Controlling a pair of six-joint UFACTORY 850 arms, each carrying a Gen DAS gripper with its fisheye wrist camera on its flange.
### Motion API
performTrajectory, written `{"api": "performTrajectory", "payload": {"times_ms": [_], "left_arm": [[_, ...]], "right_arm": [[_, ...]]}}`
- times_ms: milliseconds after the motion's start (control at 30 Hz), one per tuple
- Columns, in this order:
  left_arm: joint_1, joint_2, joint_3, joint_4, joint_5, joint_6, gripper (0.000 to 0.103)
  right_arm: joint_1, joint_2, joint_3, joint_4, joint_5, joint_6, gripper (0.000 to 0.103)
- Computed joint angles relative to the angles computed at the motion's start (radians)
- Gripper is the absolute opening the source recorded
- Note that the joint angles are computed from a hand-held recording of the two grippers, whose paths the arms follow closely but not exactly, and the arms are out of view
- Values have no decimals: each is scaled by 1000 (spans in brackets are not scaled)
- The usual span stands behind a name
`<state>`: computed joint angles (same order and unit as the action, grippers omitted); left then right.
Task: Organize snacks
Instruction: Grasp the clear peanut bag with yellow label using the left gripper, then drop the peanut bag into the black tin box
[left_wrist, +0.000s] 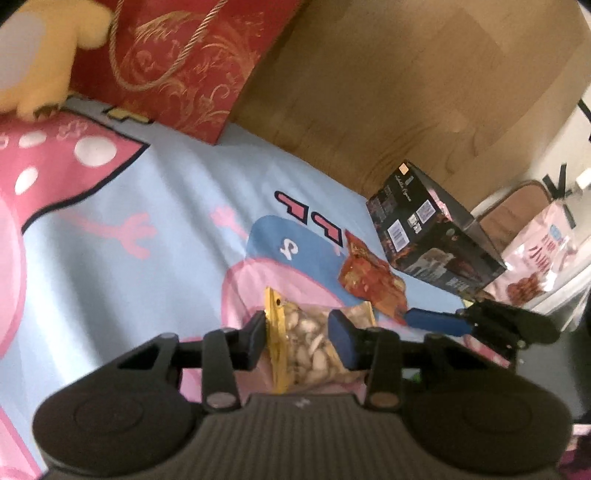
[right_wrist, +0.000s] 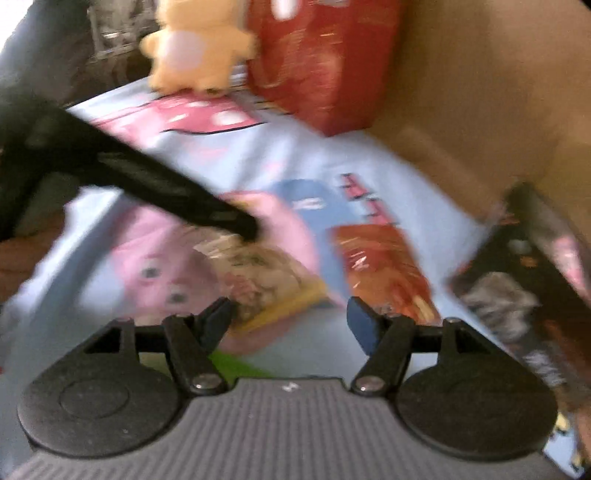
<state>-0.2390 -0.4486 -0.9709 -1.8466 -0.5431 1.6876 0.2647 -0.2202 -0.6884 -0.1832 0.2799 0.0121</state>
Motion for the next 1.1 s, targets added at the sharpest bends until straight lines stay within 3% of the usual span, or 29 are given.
{"api": "performTrajectory", "payload": {"times_ms": [67, 167, 233, 333, 367, 500, 700, 900, 1000, 1067, 1100], "left_arm": [[2, 1, -5, 25, -5, -35, 42], [-11, 8, -3, 30, 6, -32, 42], [-14, 3, -4, 54, -12, -53, 39], [-28, 9, 7, 11, 15, -18, 33], [-29, 14, 8, 6, 14, -19, 33], [-28, 42, 3, -4, -30, -6, 33], [-105, 38, -92, -61, -54, 66, 34], [-200, -99, -315, 5, -50, -37, 34], [-242, -159, -395, 19, -12, -61, 35], [-264, -190, -435, 29, 24, -76, 40], [-273, -202, -450, 31, 45, -78, 48]], "right_arm": [[-19, 3, 4, -109, 7, 112, 71], [-15, 3, 8, -142, 8, 133, 71], [-10, -3, 1, -227, 17, 215, 70], [-5, -13, -13, -384, 12, 360, 59], [-3, -12, -12, -398, 19, 375, 49], [7, 23, 21, -191, 60, 159, 43], [-66, 135, 110, -1, 218, 14, 43], [-142, 167, 146, 275, 344, -185, 43], [-182, 147, 140, 359, 379, -223, 43], [-210, 127, 130, 359, 381, -190, 43], [-221, 114, 122, 367, 383, -178, 43]]}}
